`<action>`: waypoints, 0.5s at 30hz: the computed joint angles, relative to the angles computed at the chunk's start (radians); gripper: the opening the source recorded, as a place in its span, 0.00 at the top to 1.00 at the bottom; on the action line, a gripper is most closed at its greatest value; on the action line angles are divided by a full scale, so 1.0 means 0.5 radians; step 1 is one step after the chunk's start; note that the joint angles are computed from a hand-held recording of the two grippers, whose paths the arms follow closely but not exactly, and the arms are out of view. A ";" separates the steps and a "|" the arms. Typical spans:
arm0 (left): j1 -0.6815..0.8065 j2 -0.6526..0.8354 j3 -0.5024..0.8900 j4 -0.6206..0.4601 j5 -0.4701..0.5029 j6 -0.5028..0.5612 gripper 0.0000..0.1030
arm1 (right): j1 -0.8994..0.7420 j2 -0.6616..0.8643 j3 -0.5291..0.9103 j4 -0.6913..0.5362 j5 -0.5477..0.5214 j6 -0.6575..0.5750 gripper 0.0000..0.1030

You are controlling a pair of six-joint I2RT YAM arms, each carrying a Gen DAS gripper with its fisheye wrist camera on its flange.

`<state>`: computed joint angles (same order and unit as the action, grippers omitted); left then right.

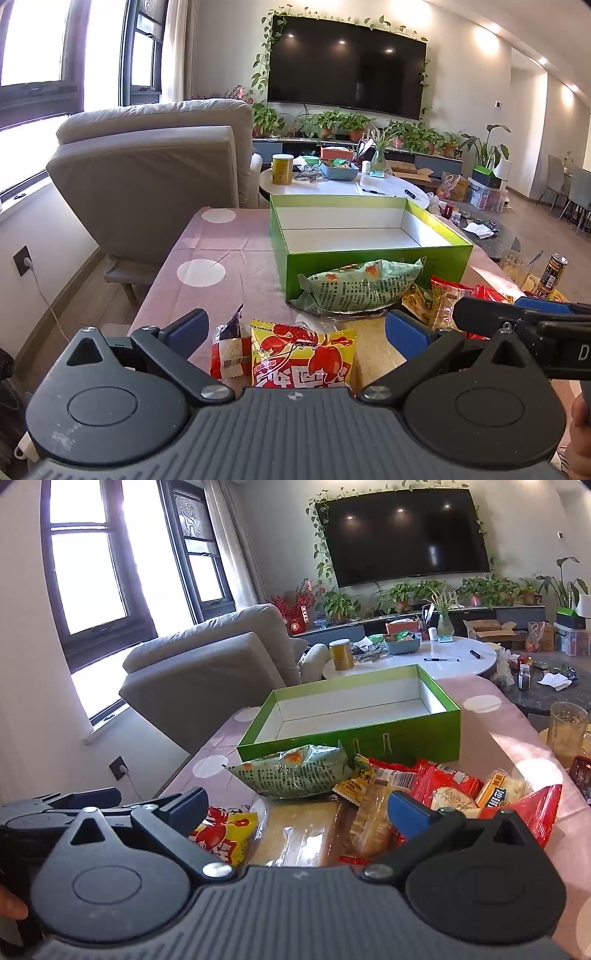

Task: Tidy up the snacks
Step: 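Reach the right gripper toward the red-yellow crayfish chip bag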

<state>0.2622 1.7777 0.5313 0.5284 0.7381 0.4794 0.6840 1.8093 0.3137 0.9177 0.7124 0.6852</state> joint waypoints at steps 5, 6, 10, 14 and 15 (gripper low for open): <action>0.001 0.004 0.004 0.001 0.003 0.007 0.01 | 0.005 -0.005 -0.013 0.005 0.014 0.007 0.22; 0.003 0.005 0.005 0.001 0.005 0.010 0.01 | 0.005 -0.005 -0.017 0.010 0.016 0.014 0.22; 0.016 0.013 0.005 0.017 0.016 0.004 0.01 | -0.022 -0.065 -0.023 -0.015 -0.018 0.003 0.22; 0.025 0.020 0.011 0.010 0.023 0.009 0.01 | -0.016 -0.062 -0.032 -0.011 -0.018 0.010 0.22; 0.029 0.020 0.011 0.008 0.027 0.016 0.01 | -0.026 -0.004 -0.049 0.098 -0.028 0.008 0.22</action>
